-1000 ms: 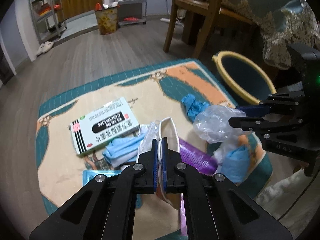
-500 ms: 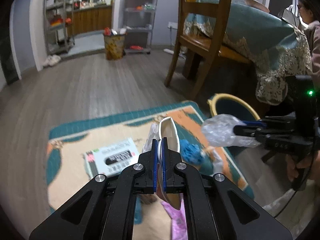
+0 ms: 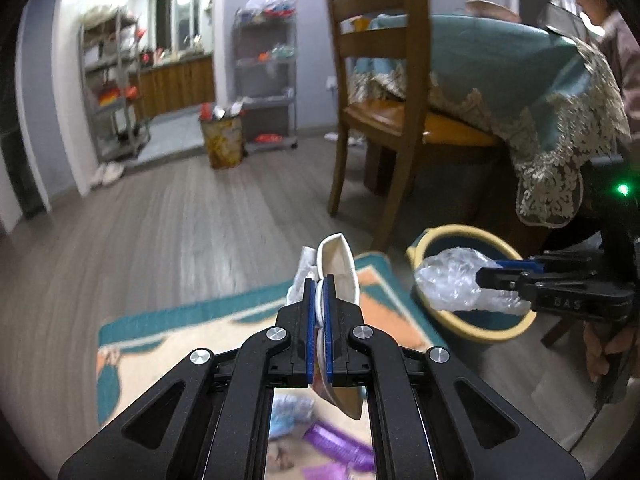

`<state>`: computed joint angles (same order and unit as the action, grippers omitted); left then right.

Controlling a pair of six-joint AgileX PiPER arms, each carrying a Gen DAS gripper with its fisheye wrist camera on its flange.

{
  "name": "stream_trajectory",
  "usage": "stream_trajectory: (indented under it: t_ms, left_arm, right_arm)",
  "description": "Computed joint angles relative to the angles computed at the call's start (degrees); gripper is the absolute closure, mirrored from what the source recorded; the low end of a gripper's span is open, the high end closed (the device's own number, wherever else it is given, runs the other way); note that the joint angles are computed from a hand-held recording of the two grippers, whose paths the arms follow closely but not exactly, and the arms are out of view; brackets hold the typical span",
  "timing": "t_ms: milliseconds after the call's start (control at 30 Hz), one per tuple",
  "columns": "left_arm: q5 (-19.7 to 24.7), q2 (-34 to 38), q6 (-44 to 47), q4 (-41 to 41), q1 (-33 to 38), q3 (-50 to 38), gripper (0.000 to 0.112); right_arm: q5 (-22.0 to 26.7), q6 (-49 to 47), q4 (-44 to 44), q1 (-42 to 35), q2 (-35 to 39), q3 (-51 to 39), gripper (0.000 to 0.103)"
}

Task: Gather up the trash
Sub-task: 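Carry the clear bag and paper cup to the bucket and release them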

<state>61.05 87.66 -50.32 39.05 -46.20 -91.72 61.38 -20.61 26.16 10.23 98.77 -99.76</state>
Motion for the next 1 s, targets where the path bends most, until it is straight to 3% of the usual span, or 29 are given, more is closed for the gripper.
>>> stream_trajectory:
  t_ms: [167, 300, 567, 1000]
  left_arm:
    - [-3.6, 3.6, -1.9, 5.8, -2.4, -1.7, 0.107]
    - [-6.5, 5.9, -0.6, 5.7, -2.6, -2.6, 0.107]
    - [-3.8, 12.1, 3.0, 15.8, -8.7, -6.1, 0.107]
    - [-7.3, 19.2, 8.5, 13.5, -9.3, -12.6, 0.107]
  right_arm:
    - [0.1, -0.9, 1.0, -4.5, 1.6, -1.5, 0.081]
    - [0.9, -0.5, 2.1, -8.2, 3.3, -3.4, 0.081]
    - [1.0, 0.6, 2.7, -11.5, 6.1, -6.0, 0.081]
    - [1.6, 3.7, 0.7, -12.2, 9.6, -8.7, 0.081]
